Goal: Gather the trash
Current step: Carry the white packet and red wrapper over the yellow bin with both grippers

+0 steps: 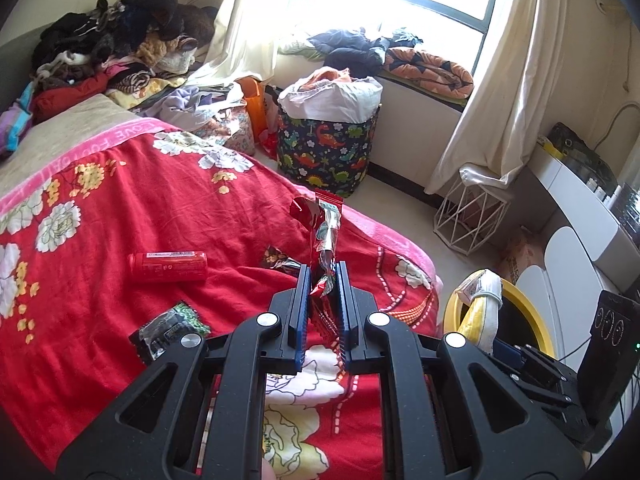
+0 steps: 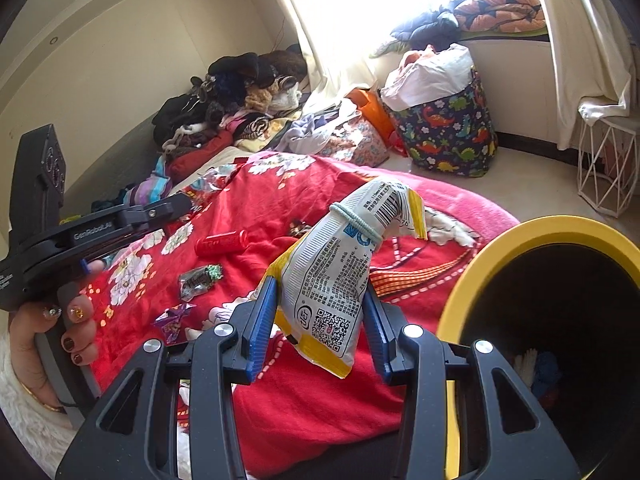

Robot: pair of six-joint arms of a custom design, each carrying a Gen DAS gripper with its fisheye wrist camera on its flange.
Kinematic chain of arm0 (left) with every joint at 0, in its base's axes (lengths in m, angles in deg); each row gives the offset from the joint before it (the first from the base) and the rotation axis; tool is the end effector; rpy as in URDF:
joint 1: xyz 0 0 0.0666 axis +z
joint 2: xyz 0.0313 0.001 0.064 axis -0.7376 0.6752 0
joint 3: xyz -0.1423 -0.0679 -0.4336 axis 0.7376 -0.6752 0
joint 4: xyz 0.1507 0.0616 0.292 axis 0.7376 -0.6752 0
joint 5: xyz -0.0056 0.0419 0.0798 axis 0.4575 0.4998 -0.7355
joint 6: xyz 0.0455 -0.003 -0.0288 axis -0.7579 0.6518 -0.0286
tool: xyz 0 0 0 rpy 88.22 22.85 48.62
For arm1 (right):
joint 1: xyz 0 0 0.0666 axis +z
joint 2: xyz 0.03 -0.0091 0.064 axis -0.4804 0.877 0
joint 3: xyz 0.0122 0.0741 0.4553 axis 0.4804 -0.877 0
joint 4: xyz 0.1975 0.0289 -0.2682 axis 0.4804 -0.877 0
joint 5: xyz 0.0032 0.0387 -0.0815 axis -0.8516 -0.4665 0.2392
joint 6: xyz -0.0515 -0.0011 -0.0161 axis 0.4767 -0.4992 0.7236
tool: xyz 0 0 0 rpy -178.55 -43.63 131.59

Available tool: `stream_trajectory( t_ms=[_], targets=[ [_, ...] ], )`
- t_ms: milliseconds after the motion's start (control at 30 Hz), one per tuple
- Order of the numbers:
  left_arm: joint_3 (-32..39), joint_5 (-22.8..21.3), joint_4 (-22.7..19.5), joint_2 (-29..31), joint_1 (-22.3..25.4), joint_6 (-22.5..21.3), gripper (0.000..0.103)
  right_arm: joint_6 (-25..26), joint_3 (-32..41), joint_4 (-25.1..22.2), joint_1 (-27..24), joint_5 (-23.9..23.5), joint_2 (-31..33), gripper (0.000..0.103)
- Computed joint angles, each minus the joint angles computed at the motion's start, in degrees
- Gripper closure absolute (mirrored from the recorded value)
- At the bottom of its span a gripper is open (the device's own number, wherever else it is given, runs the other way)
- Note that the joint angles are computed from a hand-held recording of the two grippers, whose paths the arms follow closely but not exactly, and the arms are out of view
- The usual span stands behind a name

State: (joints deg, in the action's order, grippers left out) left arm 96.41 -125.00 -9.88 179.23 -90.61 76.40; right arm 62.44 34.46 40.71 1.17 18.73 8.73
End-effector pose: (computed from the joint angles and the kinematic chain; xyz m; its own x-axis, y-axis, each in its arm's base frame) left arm 0.4059 -0.3506 0.3780 -0.5482 -0.3429 -0.7628 -0.2816 0.9345 -0.2177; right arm 0.4324 0.2641 0.3481 -0.6318 -0.2008 -0.7487 -0.6393 0.6812 0.3568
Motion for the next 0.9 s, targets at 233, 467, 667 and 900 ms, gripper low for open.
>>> stream_trajectory(
  t_ms=[233,467,667,900],
  targets=[
    [2.07,0.12,-0.38,0.88,-1.06,-1.13,0.095,0.07,-1.6,1.33,-1.84,0.14,-1.45,0.063],
    [4.12,0.58,-0.84,2.12,-1.97,-1.98,0.095,0.02,-2.48,1.69,-3.41,0.2,-2.55,0.063],
    [5.8,1.04,-1.08,3.26,-2.68,-3.0,0.095,-0.15,-3.37,1.83,-4.97,0.34,-3.46,0.063],
    [7.93,1.89,-1.55,4.79,-3.57,-4.11,0.095,-0.49,-4.19,2.36,-6.41,0.52,-4.31,0.063]
  ],
)
